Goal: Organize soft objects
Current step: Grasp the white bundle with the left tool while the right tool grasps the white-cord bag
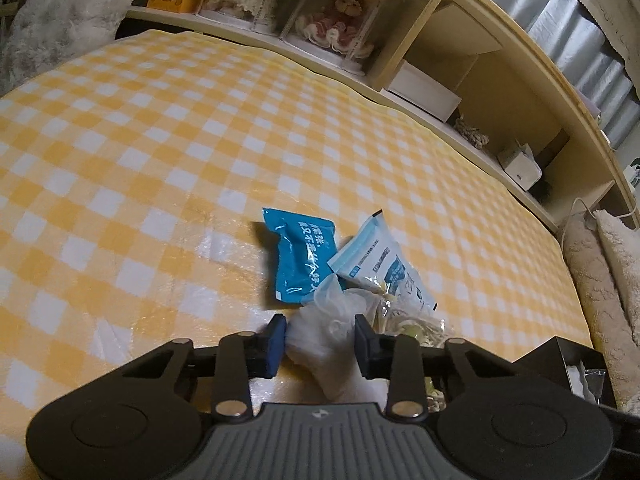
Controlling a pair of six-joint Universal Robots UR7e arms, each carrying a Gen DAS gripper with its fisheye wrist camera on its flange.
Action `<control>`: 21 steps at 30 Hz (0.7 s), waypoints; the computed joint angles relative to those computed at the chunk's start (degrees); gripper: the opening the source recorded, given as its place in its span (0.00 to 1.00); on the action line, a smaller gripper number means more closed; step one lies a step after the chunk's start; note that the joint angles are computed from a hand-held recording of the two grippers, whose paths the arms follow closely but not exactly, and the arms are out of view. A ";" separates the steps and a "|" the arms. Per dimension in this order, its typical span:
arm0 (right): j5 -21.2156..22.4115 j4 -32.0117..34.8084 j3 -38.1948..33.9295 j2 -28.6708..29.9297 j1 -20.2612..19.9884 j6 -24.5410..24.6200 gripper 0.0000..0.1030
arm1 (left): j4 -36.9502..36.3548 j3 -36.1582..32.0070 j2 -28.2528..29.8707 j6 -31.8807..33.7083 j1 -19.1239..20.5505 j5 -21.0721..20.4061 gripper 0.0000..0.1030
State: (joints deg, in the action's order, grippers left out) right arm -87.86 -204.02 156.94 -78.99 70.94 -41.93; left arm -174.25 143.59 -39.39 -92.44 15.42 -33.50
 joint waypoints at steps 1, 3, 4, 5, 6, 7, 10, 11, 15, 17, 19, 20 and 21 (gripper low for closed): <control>0.11 0.17 0.07 0.04 0.01 -0.29 0.86 | 1.09 0.05 -0.41 -0.65 -0.24 0.06 0.34; 0.10 -0.01 0.21 0.37 0.14 -0.85 0.86 | 3.19 0.40 -1.45 -2.00 -0.83 -0.10 0.33; 0.20 -0.04 0.29 0.46 0.09 -1.12 0.86 | 4.52 0.48 -2.04 -2.86 -1.12 -0.25 0.33; 0.28 0.12 0.34 0.48 0.03 -1.41 0.86 | 5.63 0.64 -2.59 -3.74 -1.40 -0.35 0.32; 0.33 0.05 0.38 0.58 0.03 -1.60 0.86 | 6.47 0.83 -3.10 -4.53 -1.67 -0.40 0.32; 0.42 0.13 0.38 0.67 0.06 -1.97 0.85 | 7.40 0.97 -3.63 -5.17 -1.93 -0.41 0.32; 0.91 1.64 0.27 0.22 0.12 -3.08 0.76 | 10.45 0.99 -5.05 -6.03 -2.62 -0.43 0.32; 1.08 2.65 0.13 -0.14 0.11 -3.55 0.72 | 11.08 0.85 -5.34 -6.02 -2.74 -0.53 0.32; 1.07 4.22 0.20 -0.82 0.20 -6.04 0.62 | 12.75 0.67 -6.18 -6.08 -3.46 -1.57 0.32; 0.94 6.04 0.00 -1.66 0.29 -6.95 0.56 | 13.29 0.67 -6.36 -6.36 -3.88 -1.98 0.32; -0.85 4.91 0.00 -0.97 1.34 -7.81 0.39 | 13.89 0.86 -6.69 -6.87 -4.40 -2.12 0.32; -0.43 5.56 0.07 -1.45 1.07 -7.85 0.39 | 14.39 0.95 -6.93 -7.33 -4.69 -2.12 0.32; -0.15 6.49 0.03 -2.00 0.81 -7.97 0.38 | 14.68 0.96 -7.11 -7.50 -4.84 -2.04 0.32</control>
State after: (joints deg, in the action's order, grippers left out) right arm -88.02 -197.53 156.98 -80.99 71.75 -49.90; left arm -159.56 144.54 -46.51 -99.94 10.58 -35.55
